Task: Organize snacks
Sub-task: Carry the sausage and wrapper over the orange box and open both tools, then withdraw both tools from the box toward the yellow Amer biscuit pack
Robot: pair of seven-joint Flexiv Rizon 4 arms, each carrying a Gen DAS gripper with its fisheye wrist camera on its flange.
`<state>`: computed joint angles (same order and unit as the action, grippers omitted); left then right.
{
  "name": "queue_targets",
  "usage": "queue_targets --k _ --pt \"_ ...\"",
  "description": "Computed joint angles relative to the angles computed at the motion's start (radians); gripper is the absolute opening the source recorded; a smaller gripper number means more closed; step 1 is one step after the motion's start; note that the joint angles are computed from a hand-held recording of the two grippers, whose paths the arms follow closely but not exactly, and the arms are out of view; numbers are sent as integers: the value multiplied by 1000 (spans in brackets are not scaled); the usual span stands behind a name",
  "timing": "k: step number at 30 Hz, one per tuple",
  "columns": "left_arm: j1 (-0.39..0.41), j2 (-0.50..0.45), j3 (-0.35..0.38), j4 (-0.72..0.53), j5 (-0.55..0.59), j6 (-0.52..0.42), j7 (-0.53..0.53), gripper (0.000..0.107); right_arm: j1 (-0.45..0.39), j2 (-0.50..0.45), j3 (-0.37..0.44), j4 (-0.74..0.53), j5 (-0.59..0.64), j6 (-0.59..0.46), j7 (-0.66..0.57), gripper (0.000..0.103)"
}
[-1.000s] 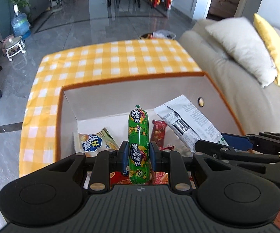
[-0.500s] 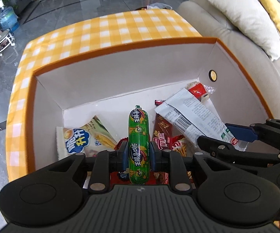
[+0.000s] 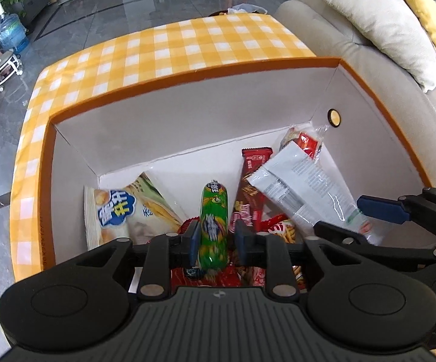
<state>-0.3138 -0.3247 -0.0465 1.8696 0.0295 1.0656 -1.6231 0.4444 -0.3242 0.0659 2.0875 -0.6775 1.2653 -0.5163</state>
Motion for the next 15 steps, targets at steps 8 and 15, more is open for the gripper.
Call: queue_targets --k 8,15 --pt "-33 60 40 21 114 51 -101 70 1 29 -4 21 8 52 13 65" --pt "-24 133 36 73 156 106 -183 78 -1 88 -45 68 -176 101 184 89"
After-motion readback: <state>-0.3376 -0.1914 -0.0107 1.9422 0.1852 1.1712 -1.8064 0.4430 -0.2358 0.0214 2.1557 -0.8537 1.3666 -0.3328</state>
